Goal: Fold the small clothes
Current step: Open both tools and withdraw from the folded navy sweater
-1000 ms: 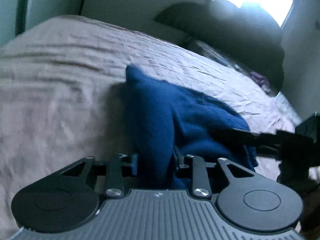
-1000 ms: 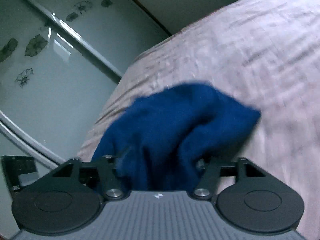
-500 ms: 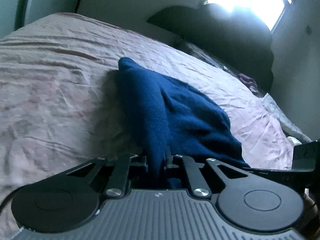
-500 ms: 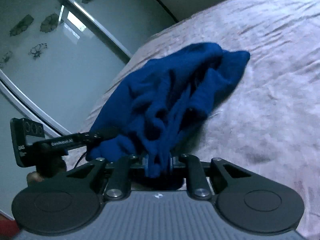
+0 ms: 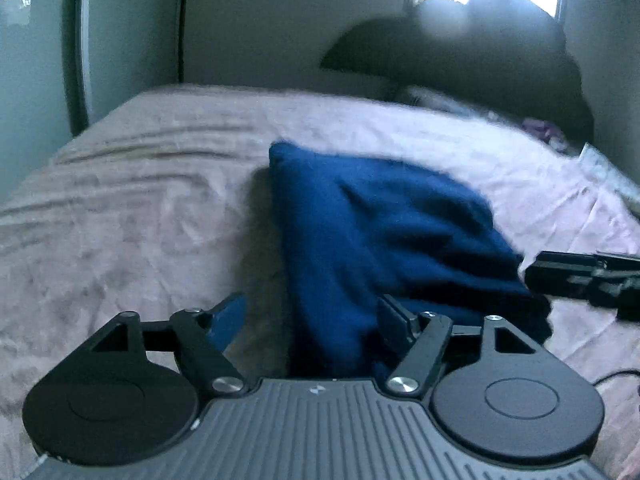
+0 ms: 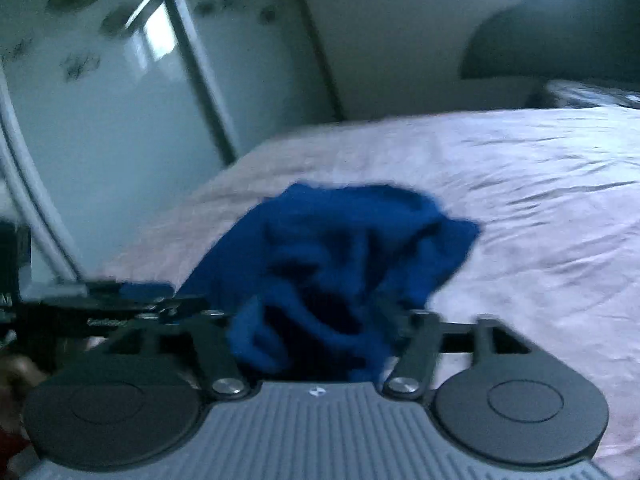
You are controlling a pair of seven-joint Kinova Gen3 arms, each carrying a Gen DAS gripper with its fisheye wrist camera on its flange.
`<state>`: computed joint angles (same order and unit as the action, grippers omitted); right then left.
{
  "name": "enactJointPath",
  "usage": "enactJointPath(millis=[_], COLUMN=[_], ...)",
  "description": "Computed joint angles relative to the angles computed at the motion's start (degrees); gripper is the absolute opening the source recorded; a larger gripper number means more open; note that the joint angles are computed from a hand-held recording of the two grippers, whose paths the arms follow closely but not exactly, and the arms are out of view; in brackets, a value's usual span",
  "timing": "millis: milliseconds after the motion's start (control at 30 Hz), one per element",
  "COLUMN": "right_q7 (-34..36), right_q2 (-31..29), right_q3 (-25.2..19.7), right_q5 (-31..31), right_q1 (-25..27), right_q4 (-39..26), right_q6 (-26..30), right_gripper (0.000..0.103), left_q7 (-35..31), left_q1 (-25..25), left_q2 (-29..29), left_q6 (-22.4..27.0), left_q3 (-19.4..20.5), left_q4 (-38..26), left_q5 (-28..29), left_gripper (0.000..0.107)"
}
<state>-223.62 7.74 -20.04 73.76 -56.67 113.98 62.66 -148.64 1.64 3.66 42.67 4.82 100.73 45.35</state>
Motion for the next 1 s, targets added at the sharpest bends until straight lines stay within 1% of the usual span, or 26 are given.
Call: enactJointPath(millis=[33,67,100,133,167,200,233,267,300,333,367,400,467,500,567,633,767,1000], right_q7=[2.33,4.66,6.44,7.29,7.21,6.19,4.53,3.79,3.99,5.12,6.62,7.21,5.61,4.38,3.77,4.62,6.63,6.40], right_q2=[1.84,3.27,5.25,6.28,6.55,6.49,6.20,6.33,6.65,7.56,8.53,9.33,9.45,9.60,9.91,10.74,12.10,13.77], right_q3=[0.24,0.58,1.36,2.30,3.30,3.39,2.99,3.66,3.75,2.98,2.36,2.38,4.80,5.14,5.47,5.91,6.54,7.73], right_q5=[-1.03,-2.98,-5.31,-6.71,-7.17,-6.71,-5.53,-5.15,-5.30,-6.38,-8.39,-10.33,-11.66,-11.78,-12.71,-13.52,-15.00,-17.20], right_q1=[0.65,0.90,0.35,-1.24,-3.40,-4.63,-5.04,-6.23,-6.36,-5.43,-4.01,-3.65,-5.73,-6.26,-6.84,-7.20,-8.45,-10.63], right_q4=[-1.33,-2.57,-4.30,-5.43,-6.08,-6.38,-6.04,-6.05,-6.45,-7.60,-8.98,-10.32,-10.52,-10.76,-11.62,-13.14,-15.72,-18.64], right_q6=[-0.88,-0.84,0.15,2.06,4.03,5.07,5.18,5.21,5.30,6.11,6.71,7.48,7.49,7.99,8.94,10.32,12.69,15.97], right_gripper=[0.068,0.068,0.067,0.068,0.068,0.069,0.072,0.083,0.089,0.092,0.092,0.092,0.092,0.093,0.102,0.103,0.103,0.103], left_q7=[2.33,4.18,5.09,5.08,4.93,4.56,4.80,5.47,6.20,7.14,7.78,8.39,10.66,11.62,14.28,15.90,17.02,20.53], left_q1=[1.38,1.71,0.97,0.93,1.08,1.34,1.81,2.35,2.80,3.24,3.65,4.00,4.72,4.98,5.56,5.99,6.56,7.23], left_q2=[0.08,0.10,-0.17,-0.70,-1.44,-2.11,-2.65,-2.99,-3.51,-3.94,-4.36,-4.78,-5.33,-5.60,-6.02,-6.51,-7.39,-8.56], left_q6=[-0.34,-0.80,-1.42,-2.19,-3.35,-4.73,-6.07,-7.21,-7.96,-8.67,-9.31,-9.77,-10.23,-10.35,-10.98,-11.24,-11.11,-11.13], left_q3=[-0.81,-0.75,0.10,0.07,0.07,0.08,0.16,0.26,0.26,0.24,0.17,0.04,-0.06,-0.19,-0.15,-0.41,-1.19,-1.71], left_q4=[-0.04,0.13,0.72,1.50,2.38,3.29,3.95,4.37,4.82,5.20,5.67,6.07,6.41,6.64,6.95,7.22,7.81,8.72], left_q5=[-2.15,-3.55,-4.03,-3.84,-3.80,-3.73,-4.23,-4.96,-5.55,-6.19,-6.57,-7.01,-8.82,-9.62,-11.92,-13.15,-13.94,-17.14], left_gripper=[0.074,0.075,0.075,0.075,0.076,0.078,0.079,0.079,0.080,0.080,0.082,0.083,0.090,0.091,0.093,0.094,0.096,0.096])
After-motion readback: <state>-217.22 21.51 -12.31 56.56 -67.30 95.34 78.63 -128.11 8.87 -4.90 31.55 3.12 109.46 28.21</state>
